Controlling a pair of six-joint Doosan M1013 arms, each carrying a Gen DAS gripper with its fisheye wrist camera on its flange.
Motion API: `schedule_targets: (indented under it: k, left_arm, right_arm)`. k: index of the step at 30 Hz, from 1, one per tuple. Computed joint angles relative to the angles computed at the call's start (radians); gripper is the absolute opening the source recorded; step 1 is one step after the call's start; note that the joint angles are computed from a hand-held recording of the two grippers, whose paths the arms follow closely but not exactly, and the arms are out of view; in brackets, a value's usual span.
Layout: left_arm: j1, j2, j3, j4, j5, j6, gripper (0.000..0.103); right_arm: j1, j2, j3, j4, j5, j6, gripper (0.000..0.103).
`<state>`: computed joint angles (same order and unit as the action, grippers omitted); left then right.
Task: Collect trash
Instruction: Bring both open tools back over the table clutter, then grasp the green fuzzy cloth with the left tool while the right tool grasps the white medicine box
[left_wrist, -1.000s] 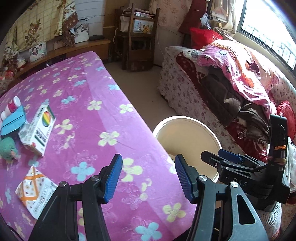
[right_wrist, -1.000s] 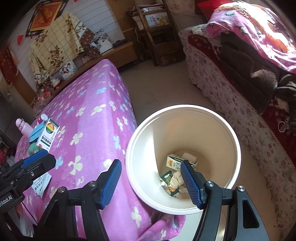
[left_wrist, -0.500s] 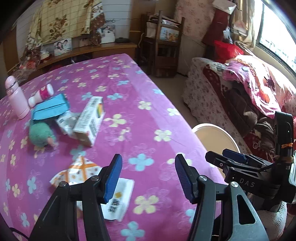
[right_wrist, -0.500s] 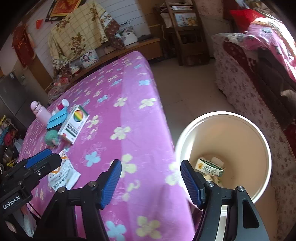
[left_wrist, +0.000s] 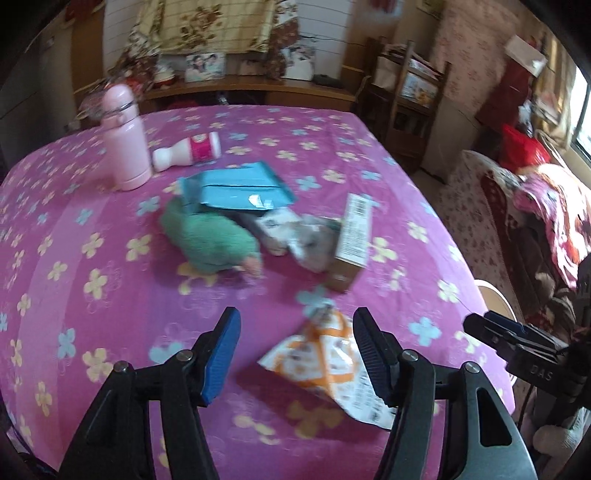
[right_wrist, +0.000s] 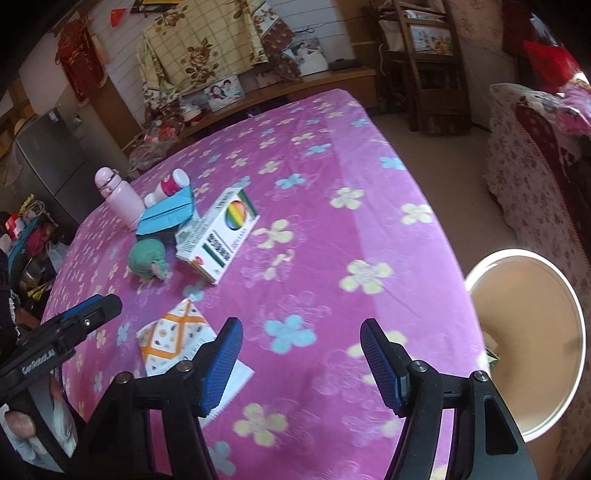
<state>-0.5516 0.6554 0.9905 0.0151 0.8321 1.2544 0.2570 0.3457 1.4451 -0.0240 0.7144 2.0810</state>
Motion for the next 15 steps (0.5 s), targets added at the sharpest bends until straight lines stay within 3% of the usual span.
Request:
schedule_targets:
  k: [9,15]
  left_arm:
    - [0.075,0.066,-0.082,-0.108,0.02,-0.108,0.064]
    - [0.089,0.149,-0.208,-0.099,0.096,-0.178,0.064]
  right_arm:
    - [0.013,0.106,-0.157,0.109,0.042,-0.063,0.072]
    - [0.015,0.198,-0.283,0.142,0.097,-0.078,0.072]
